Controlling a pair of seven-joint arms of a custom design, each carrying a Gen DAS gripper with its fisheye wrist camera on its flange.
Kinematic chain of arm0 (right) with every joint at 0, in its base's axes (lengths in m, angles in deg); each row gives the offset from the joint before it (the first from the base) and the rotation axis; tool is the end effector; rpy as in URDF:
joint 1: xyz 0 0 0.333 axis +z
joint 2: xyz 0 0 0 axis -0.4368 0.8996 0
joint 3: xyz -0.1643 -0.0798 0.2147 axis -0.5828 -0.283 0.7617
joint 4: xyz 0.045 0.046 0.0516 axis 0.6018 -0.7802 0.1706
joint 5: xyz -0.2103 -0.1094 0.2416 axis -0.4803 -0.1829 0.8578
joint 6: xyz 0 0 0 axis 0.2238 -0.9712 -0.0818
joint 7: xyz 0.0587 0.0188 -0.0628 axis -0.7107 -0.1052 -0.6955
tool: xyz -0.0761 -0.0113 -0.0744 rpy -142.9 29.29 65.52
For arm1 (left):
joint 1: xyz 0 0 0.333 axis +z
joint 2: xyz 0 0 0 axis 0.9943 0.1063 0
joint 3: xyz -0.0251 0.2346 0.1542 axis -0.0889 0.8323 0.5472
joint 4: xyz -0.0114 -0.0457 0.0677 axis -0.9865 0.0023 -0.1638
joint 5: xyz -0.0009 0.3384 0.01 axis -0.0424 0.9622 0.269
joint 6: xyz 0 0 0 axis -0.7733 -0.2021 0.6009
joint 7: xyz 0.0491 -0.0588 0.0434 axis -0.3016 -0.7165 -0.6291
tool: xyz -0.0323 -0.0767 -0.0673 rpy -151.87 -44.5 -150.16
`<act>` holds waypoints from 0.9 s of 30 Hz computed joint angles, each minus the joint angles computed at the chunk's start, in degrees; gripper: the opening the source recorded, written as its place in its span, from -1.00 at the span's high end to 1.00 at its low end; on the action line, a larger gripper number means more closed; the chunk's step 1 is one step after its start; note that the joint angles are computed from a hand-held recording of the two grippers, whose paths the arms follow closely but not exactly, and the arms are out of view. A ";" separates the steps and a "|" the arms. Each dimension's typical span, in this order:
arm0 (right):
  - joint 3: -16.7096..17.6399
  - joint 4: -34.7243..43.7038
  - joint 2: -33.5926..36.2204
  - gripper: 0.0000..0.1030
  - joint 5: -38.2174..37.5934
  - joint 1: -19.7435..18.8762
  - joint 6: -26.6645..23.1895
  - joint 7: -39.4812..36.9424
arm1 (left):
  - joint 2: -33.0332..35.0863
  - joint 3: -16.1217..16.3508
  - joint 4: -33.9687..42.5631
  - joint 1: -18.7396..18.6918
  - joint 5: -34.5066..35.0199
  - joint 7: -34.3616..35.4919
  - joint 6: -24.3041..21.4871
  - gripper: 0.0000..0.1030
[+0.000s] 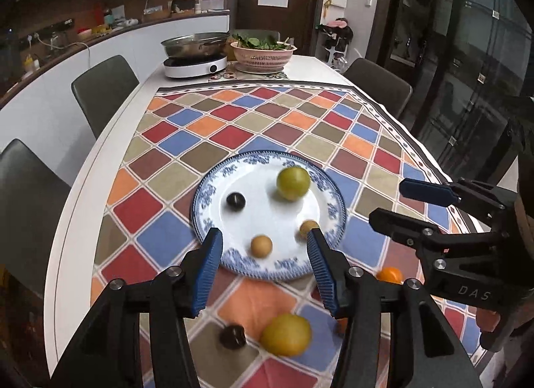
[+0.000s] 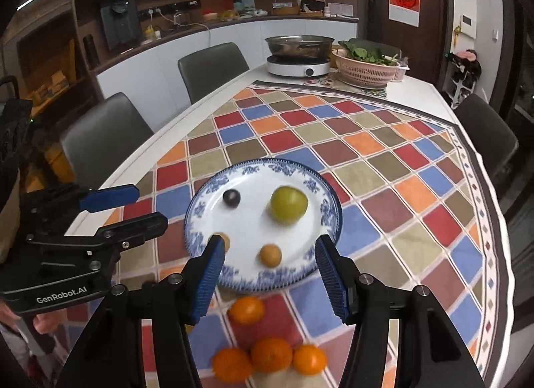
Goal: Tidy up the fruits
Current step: 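Withdraw both open tools from the plate toward the remaining fruits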
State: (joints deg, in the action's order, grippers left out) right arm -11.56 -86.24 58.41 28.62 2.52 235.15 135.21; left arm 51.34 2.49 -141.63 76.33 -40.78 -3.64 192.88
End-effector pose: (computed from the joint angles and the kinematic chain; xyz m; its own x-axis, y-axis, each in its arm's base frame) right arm 0.5420 0.3339 0.5025 0.4769 -0.8755 -0.0783 -0.6526 -0.2930 -0.6988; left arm 0.4970 -0.1551 0.5178 -0.1235 -0.9896 0.0733 -0.7388 0.0423 -0.6726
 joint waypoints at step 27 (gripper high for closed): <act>5.88 -33.05 -20.55 -0.11 11.86 -1.74 12.85 -4.30 | -18.30 -3.25 -19.47 -3.17 11.64 -14.90 0.69 -0.07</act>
State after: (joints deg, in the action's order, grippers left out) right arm -5.67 -119.30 37.86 40.48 0.77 248.00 130.92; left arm 33.04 -0.76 -161.10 73.16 -29.14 -18.54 193.57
